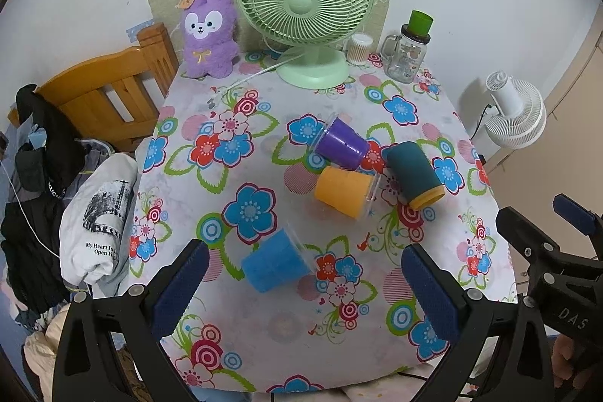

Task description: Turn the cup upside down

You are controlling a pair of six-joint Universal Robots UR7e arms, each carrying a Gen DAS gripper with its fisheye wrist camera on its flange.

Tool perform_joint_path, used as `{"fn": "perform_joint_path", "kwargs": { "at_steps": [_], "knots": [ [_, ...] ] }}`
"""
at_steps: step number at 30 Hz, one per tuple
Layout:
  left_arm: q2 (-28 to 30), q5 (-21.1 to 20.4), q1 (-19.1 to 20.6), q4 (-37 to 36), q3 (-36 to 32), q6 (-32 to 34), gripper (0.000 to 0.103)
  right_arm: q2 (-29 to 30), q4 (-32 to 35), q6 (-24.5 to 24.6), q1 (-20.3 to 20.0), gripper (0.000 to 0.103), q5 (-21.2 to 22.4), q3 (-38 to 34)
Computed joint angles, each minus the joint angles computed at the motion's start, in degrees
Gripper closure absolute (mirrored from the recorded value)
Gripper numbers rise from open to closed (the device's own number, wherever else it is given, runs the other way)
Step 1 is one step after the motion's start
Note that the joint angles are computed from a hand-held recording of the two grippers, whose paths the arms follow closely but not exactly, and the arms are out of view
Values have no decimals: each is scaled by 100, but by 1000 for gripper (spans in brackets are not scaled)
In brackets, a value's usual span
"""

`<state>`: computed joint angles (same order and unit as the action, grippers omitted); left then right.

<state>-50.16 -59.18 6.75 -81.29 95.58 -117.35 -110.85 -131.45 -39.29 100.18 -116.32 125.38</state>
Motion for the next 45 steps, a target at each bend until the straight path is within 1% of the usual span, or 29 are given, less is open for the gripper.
{"fn": "perform_joint_path", "kwargs": {
  "at_steps": [4,20,32,38,41,45],
  "knots": [
    [6,-2,1,-8,-3,-49,0,35,31,19,10,0,-8,-44],
    [-113,-114,113,-422,278,-2,0,197,-15,32,-21,0,-84,-40],
    [-136,-34,238,-471,303,3,0,443,-136,25,57,0,98,-204],
    [-235,-174,330,-763,544,-149,0,647,-180,-34,83,0,54,-237],
    [-294,-245,367,-893,678,-319,0,790,-170,-89,99,0,-4,-238],
    [-405,-405,414,-1246,1012,-671,0,993,-174,-186,116,0,-38,-215]
  ]
}}
